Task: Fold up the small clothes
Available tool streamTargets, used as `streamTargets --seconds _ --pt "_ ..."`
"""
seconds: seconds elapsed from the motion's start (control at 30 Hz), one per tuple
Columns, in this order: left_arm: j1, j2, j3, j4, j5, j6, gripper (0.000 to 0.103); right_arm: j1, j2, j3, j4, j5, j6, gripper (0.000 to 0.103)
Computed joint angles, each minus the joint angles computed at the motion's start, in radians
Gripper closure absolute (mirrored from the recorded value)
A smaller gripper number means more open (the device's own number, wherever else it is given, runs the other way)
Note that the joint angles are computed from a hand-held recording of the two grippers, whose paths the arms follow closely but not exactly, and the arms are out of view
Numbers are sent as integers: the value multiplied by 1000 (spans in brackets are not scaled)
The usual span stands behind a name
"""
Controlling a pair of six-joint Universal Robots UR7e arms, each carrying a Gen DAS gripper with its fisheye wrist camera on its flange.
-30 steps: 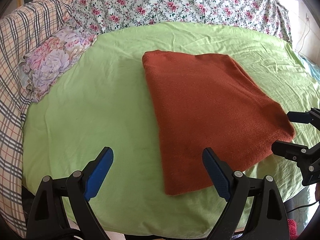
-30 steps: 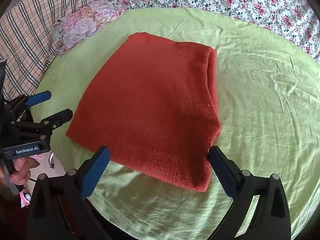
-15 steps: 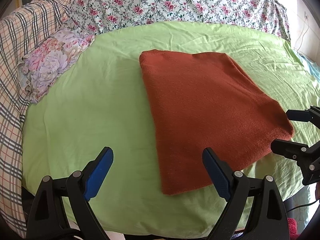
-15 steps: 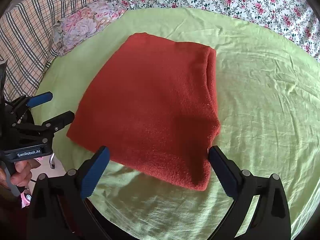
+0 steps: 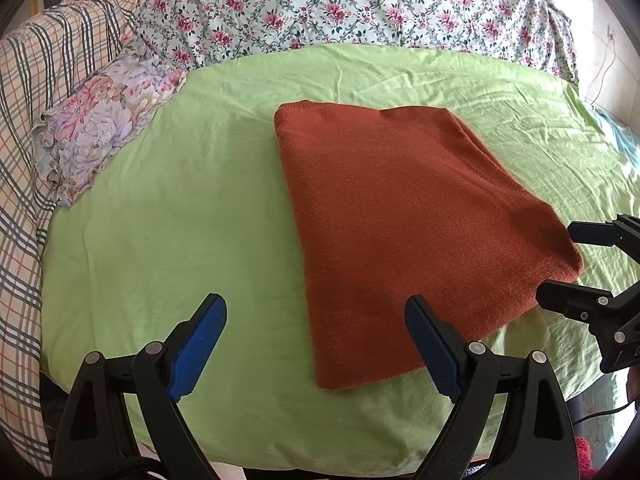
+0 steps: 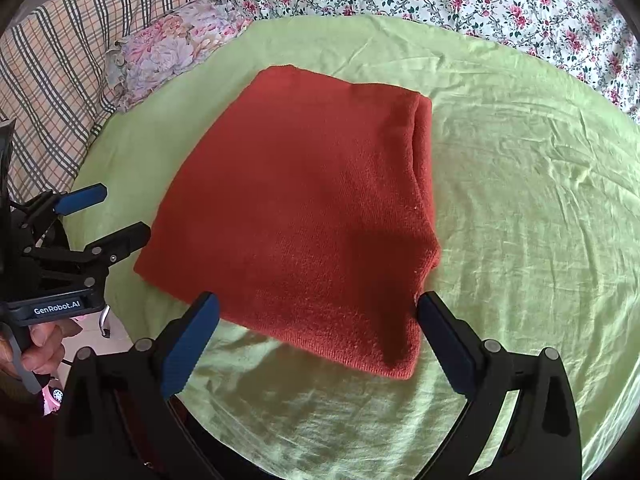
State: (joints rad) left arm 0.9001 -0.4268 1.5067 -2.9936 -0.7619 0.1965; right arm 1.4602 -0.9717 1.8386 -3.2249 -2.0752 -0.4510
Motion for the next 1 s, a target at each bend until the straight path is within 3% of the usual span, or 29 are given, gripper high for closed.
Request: streamTargets --seconds 1.0 --pt "-5 -4 15 -19 -16 6 12 3 -6 17 -21 3 17 4"
